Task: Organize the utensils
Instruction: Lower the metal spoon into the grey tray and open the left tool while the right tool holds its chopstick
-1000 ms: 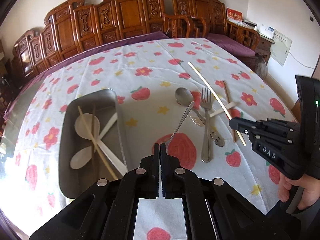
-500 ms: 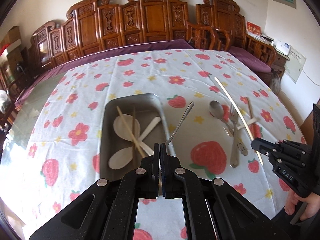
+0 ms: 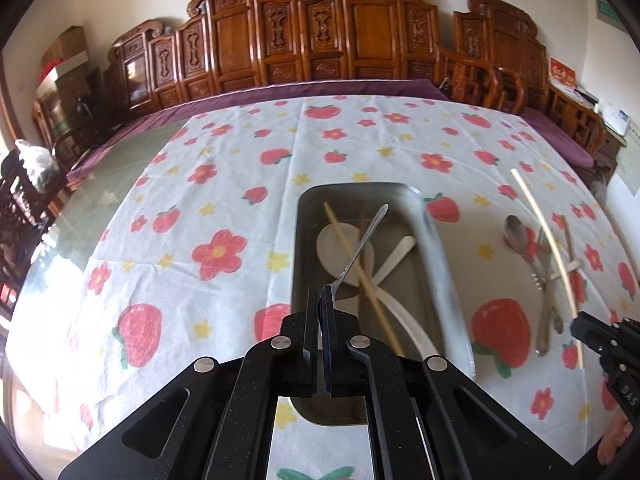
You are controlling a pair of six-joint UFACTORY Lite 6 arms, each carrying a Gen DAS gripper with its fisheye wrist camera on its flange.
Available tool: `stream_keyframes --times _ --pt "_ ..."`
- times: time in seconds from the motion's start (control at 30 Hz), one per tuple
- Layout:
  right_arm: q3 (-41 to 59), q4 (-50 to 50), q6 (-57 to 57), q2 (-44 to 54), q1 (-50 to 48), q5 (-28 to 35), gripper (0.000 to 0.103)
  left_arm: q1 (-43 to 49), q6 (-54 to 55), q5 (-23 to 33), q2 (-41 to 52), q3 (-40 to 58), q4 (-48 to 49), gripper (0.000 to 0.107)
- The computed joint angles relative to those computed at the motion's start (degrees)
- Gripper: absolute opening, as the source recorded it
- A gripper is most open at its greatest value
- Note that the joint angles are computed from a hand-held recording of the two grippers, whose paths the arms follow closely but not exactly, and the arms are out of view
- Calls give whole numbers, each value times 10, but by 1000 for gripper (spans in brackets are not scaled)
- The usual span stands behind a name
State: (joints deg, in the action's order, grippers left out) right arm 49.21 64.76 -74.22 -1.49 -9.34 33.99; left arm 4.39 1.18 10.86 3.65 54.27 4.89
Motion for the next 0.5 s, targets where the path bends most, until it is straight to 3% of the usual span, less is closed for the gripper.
stream_keyframes --times 0.33,0.5 --pt "2 3 -6 6 -1 1 6 -27 -241 -6 62 21 229 1" --pt "2 5 -7 5 -2 2 6 -40 -264 -3 79 28 251 1"
